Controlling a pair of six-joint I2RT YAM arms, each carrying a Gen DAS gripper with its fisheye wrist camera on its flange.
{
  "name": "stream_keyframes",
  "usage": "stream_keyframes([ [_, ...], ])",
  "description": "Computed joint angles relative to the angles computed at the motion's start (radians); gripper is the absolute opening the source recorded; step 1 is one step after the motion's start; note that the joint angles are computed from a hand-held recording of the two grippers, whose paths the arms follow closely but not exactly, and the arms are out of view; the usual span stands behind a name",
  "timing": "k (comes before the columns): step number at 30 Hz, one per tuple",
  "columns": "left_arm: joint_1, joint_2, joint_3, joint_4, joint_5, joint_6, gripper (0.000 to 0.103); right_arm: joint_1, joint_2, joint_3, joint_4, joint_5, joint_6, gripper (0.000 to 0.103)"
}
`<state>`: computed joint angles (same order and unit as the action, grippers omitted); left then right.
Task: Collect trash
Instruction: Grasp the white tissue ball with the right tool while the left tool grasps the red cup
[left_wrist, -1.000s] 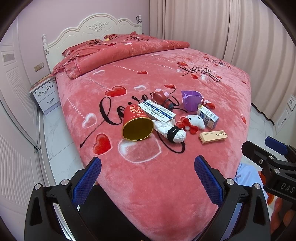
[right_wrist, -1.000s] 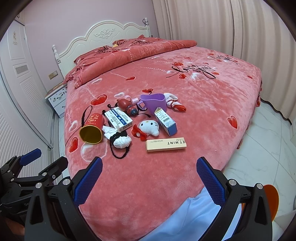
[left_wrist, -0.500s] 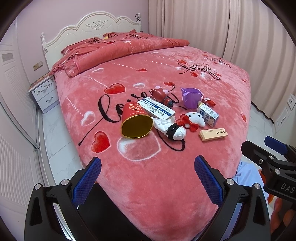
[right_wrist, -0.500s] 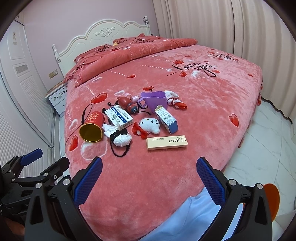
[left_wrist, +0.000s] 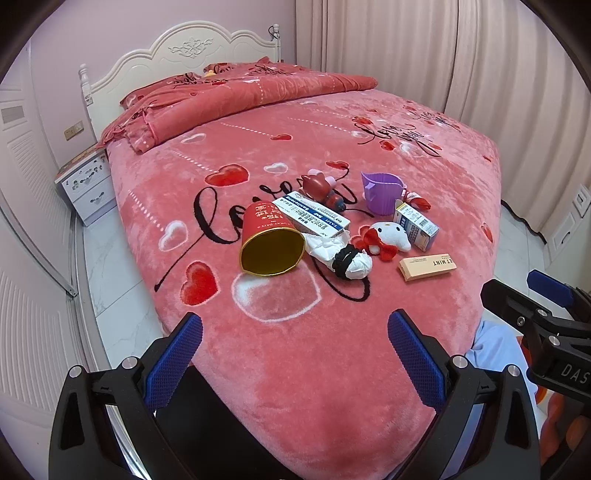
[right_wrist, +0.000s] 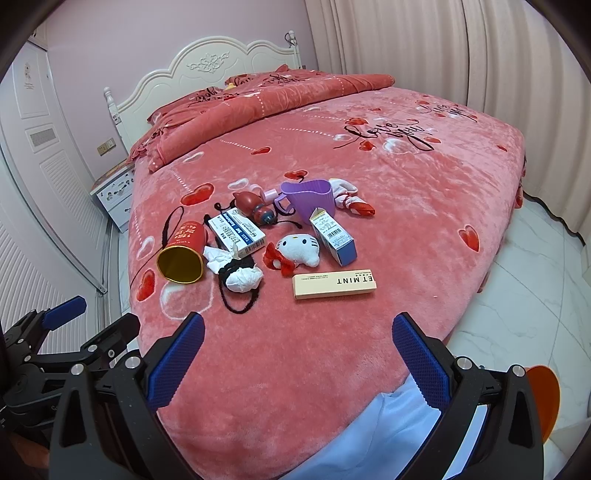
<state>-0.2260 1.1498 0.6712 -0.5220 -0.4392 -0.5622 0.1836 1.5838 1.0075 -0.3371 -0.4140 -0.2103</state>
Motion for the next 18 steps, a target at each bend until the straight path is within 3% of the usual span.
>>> stream_keyframes([
  [6,0.031,0.002,-0.003,0.033,0.028,0.071,0.099,-0.008,0.025,0.023,-0.005,-0.035,-0.02,0.1],
  [11,0.134,0.011,-0.011,0.133,0.118,0.241,0.099,-0.005,0.095,0.097,0.013,-0.117,-0.084,0.1],
  [18,0.321,0.19,0.004,0.321,0.265,0.491,0.099,0.039,0.294,0.284,-0.056,-0.274,-0.258,0.098],
])
